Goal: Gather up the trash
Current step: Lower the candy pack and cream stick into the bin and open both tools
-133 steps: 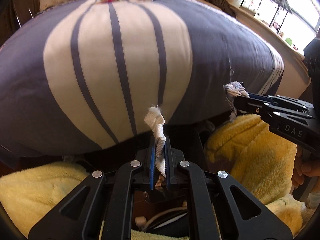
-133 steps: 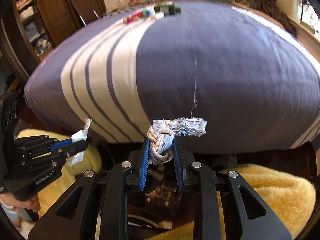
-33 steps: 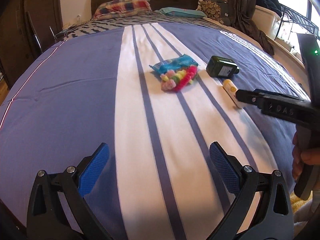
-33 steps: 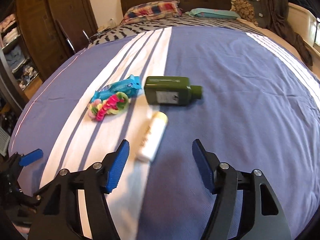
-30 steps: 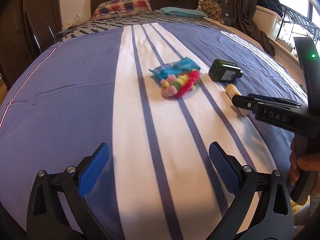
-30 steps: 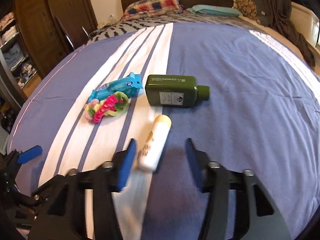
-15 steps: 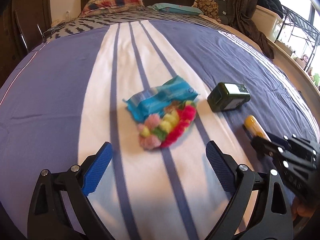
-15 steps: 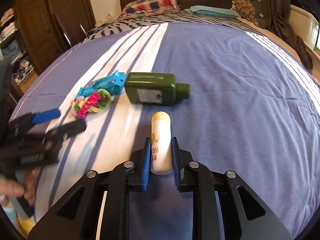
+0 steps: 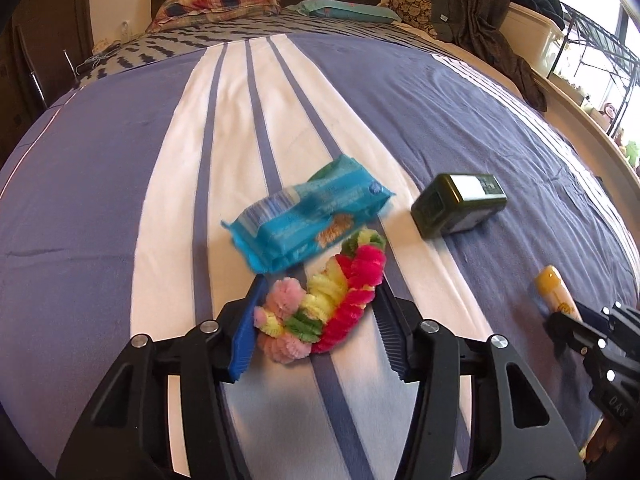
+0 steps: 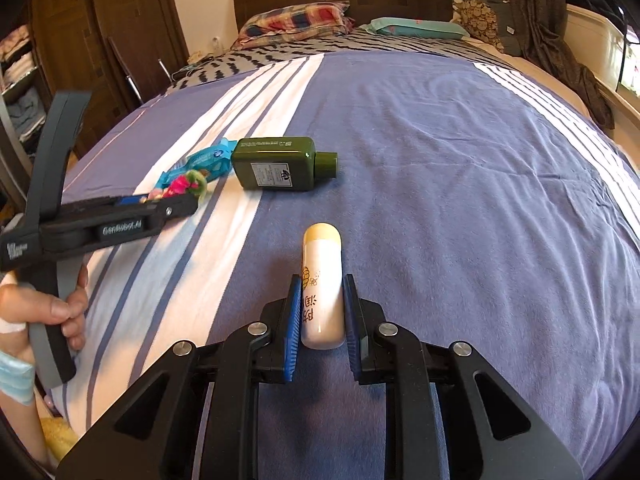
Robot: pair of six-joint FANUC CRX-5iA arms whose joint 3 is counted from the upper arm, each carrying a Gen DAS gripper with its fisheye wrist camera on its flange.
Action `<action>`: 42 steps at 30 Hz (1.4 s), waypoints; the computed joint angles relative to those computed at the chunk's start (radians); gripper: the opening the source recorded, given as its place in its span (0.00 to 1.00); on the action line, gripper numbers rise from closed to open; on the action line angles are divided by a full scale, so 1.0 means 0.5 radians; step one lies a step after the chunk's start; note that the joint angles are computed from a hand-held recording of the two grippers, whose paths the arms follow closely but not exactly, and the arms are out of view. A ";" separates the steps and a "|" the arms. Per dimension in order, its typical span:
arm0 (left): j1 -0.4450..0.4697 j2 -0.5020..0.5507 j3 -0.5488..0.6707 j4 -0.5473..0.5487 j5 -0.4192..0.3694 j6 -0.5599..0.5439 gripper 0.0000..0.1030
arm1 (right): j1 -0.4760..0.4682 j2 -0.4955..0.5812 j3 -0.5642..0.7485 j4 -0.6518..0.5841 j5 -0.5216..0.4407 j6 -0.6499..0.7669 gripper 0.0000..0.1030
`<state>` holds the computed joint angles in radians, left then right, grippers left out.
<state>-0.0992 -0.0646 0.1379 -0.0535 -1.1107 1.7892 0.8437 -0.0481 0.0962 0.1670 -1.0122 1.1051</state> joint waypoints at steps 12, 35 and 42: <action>-0.226 -0.345 -0.191 -0.152 -0.125 0.218 0.39 | 0.153 -0.245 -0.176 0.100 -0.014 -0.100 0.20; -1.574 -0.656 -0.023 -1.115 -0.621 1.145 0.39 | 0.961 -1.051 -0.777 0.801 -0.315 -0.834 0.20; -1.750 -0.688 -0.146 -1.108 -0.696 1.331 0.39 | 1.154 -1.202 -0.918 0.826 -0.472 -1.006 0.20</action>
<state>-0.9743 -0.4084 0.0647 -0.6077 -1.4586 2.4547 1.4205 -0.6490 -0.3629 0.5801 -1.2483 0.6023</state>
